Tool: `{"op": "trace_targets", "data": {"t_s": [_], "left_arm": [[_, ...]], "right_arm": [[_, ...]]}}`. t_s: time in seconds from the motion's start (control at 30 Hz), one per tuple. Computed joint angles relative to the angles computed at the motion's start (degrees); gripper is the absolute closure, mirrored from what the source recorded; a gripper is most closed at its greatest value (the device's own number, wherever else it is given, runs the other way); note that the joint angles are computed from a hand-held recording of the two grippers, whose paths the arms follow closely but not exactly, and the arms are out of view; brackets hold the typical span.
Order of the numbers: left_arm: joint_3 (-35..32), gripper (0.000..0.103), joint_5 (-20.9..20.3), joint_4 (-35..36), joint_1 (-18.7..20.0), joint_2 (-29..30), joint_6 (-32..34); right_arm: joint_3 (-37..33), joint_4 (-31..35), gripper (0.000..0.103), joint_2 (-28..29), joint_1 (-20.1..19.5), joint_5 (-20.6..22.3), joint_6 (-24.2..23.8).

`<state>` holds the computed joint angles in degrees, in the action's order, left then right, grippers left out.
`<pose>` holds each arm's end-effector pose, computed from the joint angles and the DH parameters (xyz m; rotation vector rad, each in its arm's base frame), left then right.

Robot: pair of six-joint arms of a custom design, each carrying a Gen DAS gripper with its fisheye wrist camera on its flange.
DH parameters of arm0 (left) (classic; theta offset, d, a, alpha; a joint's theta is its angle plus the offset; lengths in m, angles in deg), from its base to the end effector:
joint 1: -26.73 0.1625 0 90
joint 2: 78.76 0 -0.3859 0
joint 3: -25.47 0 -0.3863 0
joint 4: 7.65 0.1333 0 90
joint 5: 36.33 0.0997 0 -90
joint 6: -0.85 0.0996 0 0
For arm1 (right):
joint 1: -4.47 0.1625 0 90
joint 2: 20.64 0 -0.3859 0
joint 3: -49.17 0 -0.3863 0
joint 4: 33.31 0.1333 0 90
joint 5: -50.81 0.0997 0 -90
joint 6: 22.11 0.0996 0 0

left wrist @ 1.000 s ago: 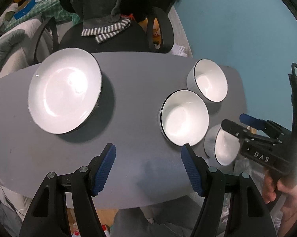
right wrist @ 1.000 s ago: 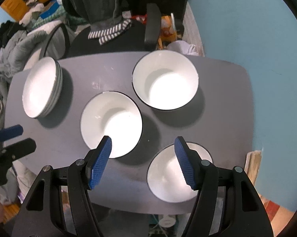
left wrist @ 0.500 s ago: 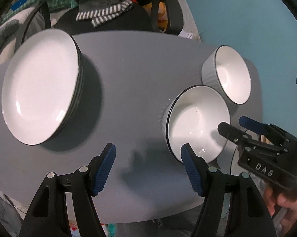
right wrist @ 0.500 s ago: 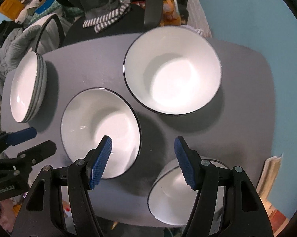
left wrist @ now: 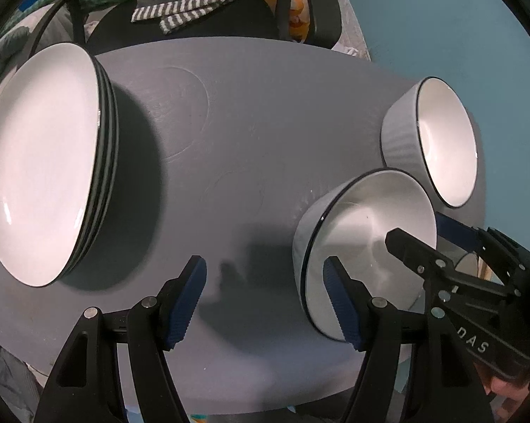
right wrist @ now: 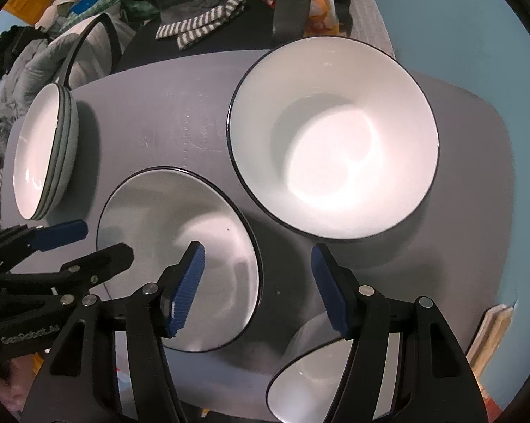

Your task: Organize plates and bowls

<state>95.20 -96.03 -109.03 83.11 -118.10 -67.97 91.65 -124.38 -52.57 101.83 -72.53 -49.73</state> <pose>-0.2336 -0.6828 0.0979 -0.6596 2.4610 -0.2703 0.1794 -0.7753 0.1974 0.8352 -2.4378 -0.3459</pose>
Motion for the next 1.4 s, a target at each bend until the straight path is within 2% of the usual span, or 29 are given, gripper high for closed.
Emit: {"op": "trace_targets", "data": {"t_s": [0.27, 0.33, 0.43, 0.57, 0.7, 0.77, 1.03, 1.13, 1.2, 1.4], "left_arm": [[-0.2, 0.033, -1.2, -0.5, 0.7, 0.6, -0.3], [-0.3, 0.036, -1.3, -0.5, 0.8, 0.7, -0.6], [-1.3, 0.047, -1.5, -0.1, 1.2, 1.4, -0.8], [-1.2, 0.059, -2.7, -0.4, 1.5, 1.4, -0.5], [-0.5, 0.062, -2.7, -1.0, 1.6, 1.0, -1.2], [0.8, 0.068, -3.0, -2.3, 1.6, 0.5, -1.7], [3.0, 0.078, -2.8, -4.8, 1.4, -0.2, -1.0], [4.1, 0.082, -3.1, -6.4, 1.4, -0.6, -0.6], [5.0, 0.088, -2.8, -7.6, 1.2, -1.1, 0.0], [4.1, 0.092, -2.7, -6.8, 0.6, -0.4, 0.7]], "right_arm": [[-3.3, 4.5, 0.058, 1.6, -0.6, -0.1, 0.8], [-3.8, 5.4, 0.063, 1.8, -0.6, -0.1, 1.0], [-4.9, 7.2, 0.069, 2.1, -0.9, 0.1, 1.4], [-6.3, 8.6, 0.074, 2.7, -1.3, 0.1, 1.9], [-7.8, 10.3, 0.082, 3.2, -1.7, 0.3, 2.6], [-8.1, 10.8, 0.083, 3.1, -1.8, 0.8, 2.5], [-4.6, 8.2, 0.092, 1.3, -1.7, 1.3, 1.3], [-3.5, 7.3, 0.092, 0.6, -1.7, 1.1, 1.3], [-2.7, 6.6, 0.093, 0.1, -1.8, 1.1, 1.5], [0.2, 3.2, 0.094, -0.5, -1.3, 0.4, 2.1]]}}
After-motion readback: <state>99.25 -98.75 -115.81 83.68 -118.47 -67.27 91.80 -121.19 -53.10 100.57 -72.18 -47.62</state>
